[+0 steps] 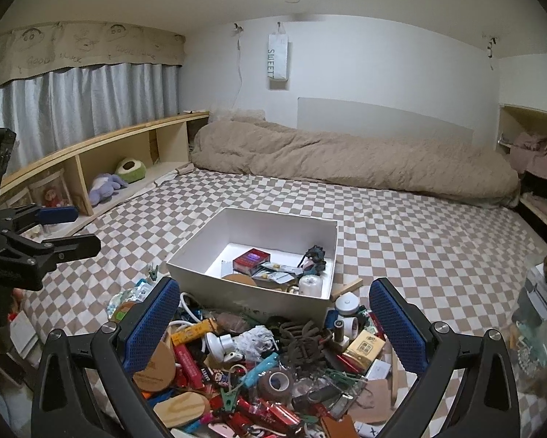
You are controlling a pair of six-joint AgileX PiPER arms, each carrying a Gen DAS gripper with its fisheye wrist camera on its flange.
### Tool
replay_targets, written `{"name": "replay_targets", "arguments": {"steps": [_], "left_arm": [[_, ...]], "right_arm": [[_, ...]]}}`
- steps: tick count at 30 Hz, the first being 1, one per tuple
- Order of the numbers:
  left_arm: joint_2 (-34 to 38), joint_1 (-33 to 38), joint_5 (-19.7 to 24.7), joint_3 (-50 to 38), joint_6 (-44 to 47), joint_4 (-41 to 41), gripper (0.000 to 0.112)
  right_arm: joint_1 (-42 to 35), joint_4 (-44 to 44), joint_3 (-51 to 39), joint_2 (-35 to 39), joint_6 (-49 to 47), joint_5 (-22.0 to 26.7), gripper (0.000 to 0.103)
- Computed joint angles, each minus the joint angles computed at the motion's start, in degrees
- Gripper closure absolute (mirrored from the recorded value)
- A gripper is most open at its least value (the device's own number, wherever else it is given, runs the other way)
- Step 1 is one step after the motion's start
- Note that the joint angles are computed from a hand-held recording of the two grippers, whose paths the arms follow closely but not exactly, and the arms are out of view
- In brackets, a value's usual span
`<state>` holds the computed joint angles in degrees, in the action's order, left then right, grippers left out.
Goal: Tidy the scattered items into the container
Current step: 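Raise both tools back from the box above the item pile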
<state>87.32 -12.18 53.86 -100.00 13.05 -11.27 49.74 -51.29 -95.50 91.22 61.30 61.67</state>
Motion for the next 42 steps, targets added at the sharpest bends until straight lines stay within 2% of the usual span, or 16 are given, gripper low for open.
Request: {"name": "replay_targets", "arguments": {"steps": [3,15,23,29,42], "left_arm": [[-1.1,0.1,-2.1,2.3,-0.7,0.9,0.009],[-2.9,1.0,-5.6,6.2,-1.2,1.6,0.009],[-3.8,2.3,-7.3,8.5,1.3,-1.8,0.009],[-5.2,3.9,-10.5,11.5,2.0,-2.2,0.009],[-5.8,13.1,-14.9,16.7,3.3,-4.6,0.009]], "right_arm": [[0.6,-0.9,0.8,0.0,1.3,0.0,0.0],[1.3,-2.3,1.6,0.3,3.1,0.1,0.0],[1.4,-4.2,3.8,-0.6,6.3,-0.8,0.0],[1.5,-6.5,6.6,-1.7,9.8,0.9,0.0],[-2.6,-5.6,17.0,-6.5,17.1,0.2,0.0]]}}
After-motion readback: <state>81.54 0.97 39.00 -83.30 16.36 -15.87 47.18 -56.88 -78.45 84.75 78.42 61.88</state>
